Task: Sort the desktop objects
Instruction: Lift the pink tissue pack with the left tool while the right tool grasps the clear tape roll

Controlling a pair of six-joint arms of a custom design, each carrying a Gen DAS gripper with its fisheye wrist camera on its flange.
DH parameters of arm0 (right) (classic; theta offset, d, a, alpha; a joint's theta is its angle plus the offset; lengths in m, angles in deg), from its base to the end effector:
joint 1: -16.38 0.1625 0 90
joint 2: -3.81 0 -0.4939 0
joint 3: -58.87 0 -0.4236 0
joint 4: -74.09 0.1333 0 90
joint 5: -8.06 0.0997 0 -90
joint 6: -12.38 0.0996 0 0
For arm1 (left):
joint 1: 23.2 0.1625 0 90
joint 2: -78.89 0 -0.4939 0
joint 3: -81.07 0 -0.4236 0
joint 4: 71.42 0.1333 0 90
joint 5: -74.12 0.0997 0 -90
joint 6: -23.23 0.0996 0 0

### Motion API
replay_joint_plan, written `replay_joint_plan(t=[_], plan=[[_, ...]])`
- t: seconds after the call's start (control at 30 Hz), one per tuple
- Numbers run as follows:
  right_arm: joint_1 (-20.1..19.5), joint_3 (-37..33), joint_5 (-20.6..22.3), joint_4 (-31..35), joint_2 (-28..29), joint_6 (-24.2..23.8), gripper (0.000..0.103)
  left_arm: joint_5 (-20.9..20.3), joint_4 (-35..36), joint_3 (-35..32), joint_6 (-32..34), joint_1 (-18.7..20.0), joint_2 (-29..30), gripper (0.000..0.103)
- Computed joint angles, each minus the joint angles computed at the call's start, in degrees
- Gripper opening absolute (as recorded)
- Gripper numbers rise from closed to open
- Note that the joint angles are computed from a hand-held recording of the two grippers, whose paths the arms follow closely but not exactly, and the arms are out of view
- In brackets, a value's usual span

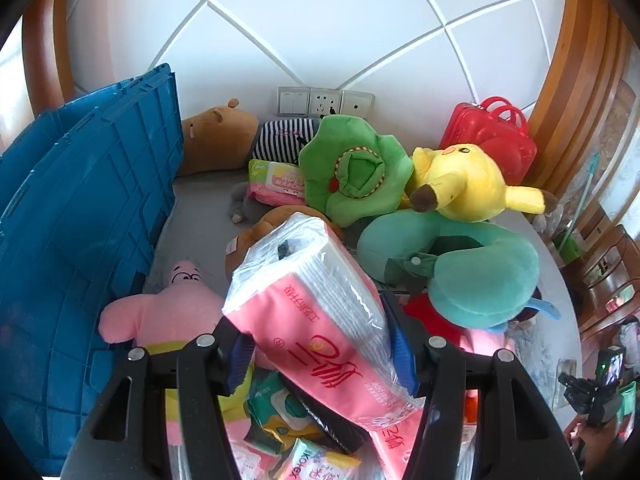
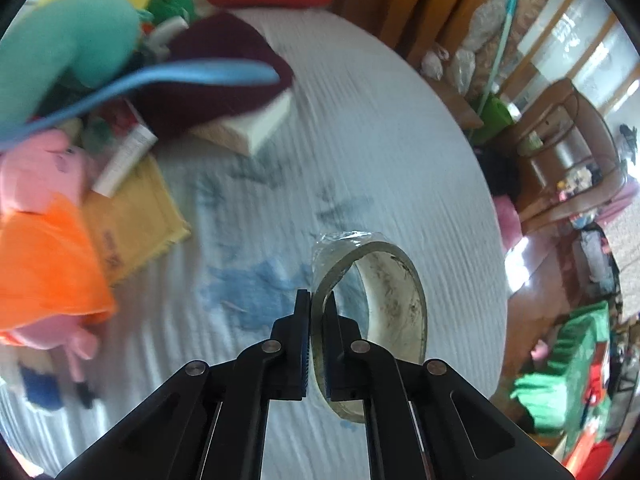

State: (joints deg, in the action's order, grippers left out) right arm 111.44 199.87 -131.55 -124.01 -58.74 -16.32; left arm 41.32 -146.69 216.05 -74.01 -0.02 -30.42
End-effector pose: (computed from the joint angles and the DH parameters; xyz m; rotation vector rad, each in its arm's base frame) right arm 0.0952 -0.4243 0.1790 0.3770 -2.1586 0.3576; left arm -0.1531 -0.3016 0.3394 -0.1459 2.1589 -1.0373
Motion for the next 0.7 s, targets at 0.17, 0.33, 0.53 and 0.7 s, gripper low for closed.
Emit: replay_joint_plan(t=[0.17,0.33,0.53,0.7], plan=[[6.80,0.08,0.15,5.02,-2.53,3.18,0.005,-1.72,10.02,-1.45,-8.47,-6.06,-3.06,0.057],[15.45,-1.28,0.88,9.89,-3.47,6.09,0.005,-4.35,24.30,-4.42,-19.38,-14.64,-6.47,0.057],[27.31,-4.64,1.12,15.67,-2.14,12.27,0.005,-9.74,42.69,-9.78,-31.77,-26.91,-10.44,0.057],[36.08,-9.50,1.79,19.36,1.47,16.04,0.005,-20.06,61.68,-15.92,-44.64,-41.71,-13.37,0.057]])
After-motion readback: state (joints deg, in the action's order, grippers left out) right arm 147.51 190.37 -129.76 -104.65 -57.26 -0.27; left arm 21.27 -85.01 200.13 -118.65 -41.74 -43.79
